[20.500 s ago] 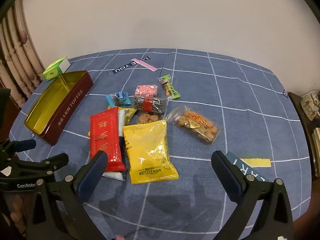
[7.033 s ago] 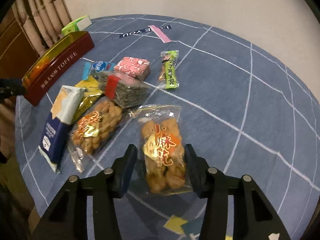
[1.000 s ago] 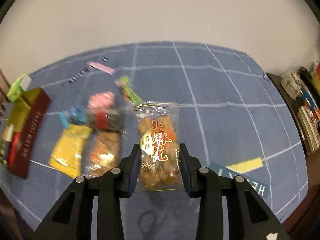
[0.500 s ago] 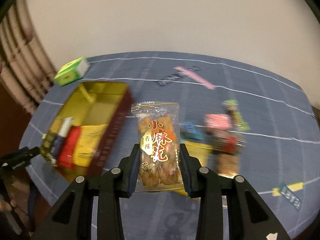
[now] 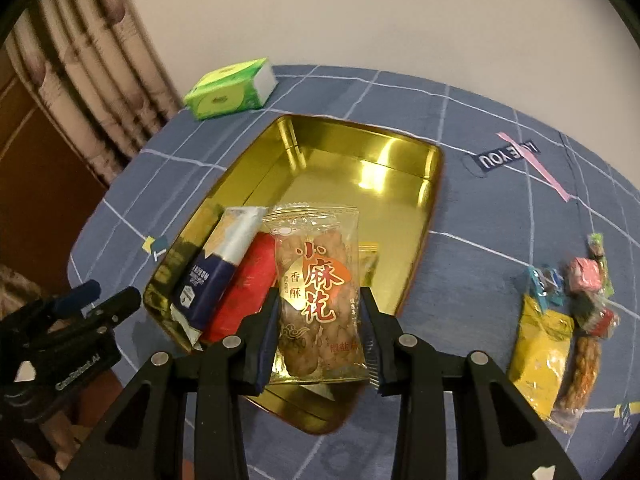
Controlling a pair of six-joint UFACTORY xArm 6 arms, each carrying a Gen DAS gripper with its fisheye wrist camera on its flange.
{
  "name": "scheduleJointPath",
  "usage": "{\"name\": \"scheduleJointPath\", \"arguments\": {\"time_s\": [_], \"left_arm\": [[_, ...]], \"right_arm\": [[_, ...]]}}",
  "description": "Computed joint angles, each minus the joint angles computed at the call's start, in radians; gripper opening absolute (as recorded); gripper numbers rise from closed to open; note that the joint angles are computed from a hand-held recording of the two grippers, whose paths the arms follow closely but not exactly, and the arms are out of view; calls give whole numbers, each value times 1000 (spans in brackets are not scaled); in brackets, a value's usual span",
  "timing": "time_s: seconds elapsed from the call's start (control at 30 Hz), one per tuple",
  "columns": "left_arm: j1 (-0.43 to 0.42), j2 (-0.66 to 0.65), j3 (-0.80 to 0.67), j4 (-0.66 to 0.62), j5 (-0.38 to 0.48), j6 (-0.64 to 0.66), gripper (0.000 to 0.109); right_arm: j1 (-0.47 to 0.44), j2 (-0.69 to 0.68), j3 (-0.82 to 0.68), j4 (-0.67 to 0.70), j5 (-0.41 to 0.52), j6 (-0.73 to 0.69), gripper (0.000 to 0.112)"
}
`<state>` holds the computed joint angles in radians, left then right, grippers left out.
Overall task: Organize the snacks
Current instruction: 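Carry the orange twist-snack bag over the tin, lower it, open the right gripper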
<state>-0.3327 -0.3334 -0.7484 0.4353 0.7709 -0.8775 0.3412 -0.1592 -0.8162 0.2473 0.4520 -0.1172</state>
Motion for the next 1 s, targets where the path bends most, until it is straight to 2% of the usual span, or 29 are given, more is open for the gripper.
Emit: {"name": "scheduleJointPath", "arguments": {"time_s": [0.27, 1.0], "left_arm": [[9, -13, 15, -12, 7, -17, 57], [24, -17, 24, -45, 2, -15, 56]], "right_arm": [[28, 46, -23, -70, -20, 36, 34], [34, 88, -4, -89, -33, 31, 36]]}}
